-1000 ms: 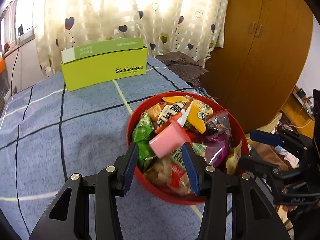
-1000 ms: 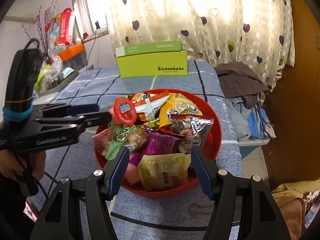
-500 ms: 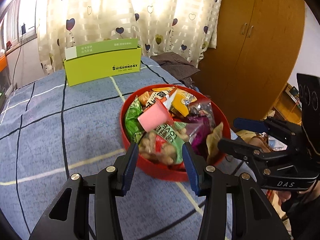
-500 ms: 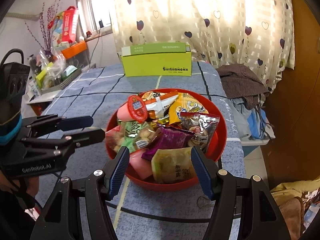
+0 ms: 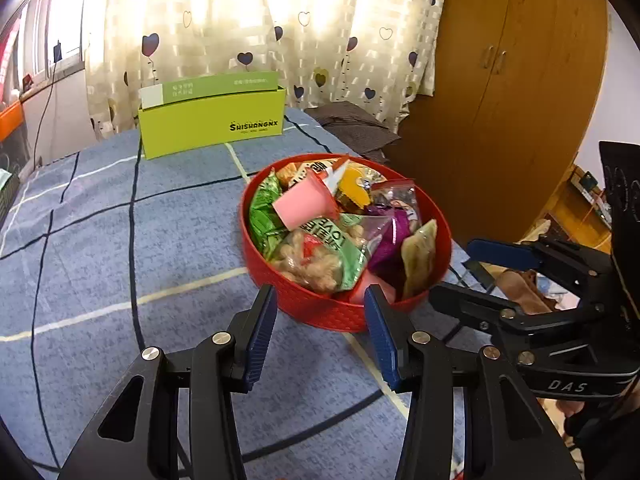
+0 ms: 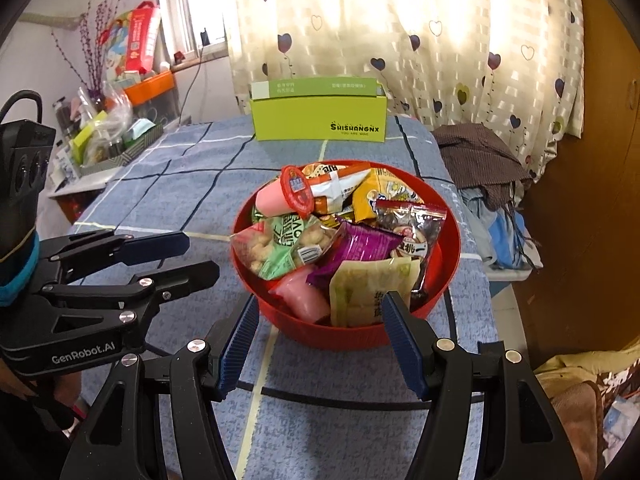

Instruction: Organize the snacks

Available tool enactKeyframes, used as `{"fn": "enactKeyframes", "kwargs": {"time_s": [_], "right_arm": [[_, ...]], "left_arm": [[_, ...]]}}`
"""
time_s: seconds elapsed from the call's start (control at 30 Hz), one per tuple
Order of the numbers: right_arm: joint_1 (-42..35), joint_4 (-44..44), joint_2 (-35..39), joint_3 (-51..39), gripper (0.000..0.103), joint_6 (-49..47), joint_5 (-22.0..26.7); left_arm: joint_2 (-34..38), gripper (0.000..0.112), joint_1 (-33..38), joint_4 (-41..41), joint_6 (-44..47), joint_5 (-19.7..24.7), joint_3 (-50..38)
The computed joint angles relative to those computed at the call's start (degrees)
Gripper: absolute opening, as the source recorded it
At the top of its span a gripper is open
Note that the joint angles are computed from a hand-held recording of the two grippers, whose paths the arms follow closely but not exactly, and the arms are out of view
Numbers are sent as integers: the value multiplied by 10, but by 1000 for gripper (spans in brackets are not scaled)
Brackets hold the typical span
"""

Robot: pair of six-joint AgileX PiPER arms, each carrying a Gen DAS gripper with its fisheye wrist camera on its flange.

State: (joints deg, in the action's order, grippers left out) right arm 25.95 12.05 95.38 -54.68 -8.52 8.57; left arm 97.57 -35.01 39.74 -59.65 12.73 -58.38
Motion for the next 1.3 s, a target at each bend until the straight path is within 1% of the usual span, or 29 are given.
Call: {"fn": "enactKeyframes", "kwargs": {"time_s": [0.07,0.17,0.33,0.47,0.67,0.9,1.0,1.17,1.3], "right_arm": [[5,-29,-1,1,63,30,0],[9,-34,-2,2,63,37,0],[13,-59,-3,5,63,65,-1],[13,-72,-3,8,63,82,-2],[9,-63,3,5,64,78,0],[5,-43,6,4,63,58,1],[3,-35,8,3,63,51,3],[1,-29,9,2,63,45,3],[-5,8,12,2,63,8,3]], "left_arm": [[-3,47,-3,10,-12,-1,5],[-5,47,-15,68,-74,11,10],[-10,47,-20,86,-98,11,16],[-11,47,-21,78,-95,9,19],[-10,47,-23,68,-88,12,17],[-3,47,-20,45,-65,13,10],[-2,47,-23,53,-72,19,7],[-1,47,-20,41,-60,11,7],[2,47,-22,41,-61,16,3]]}}
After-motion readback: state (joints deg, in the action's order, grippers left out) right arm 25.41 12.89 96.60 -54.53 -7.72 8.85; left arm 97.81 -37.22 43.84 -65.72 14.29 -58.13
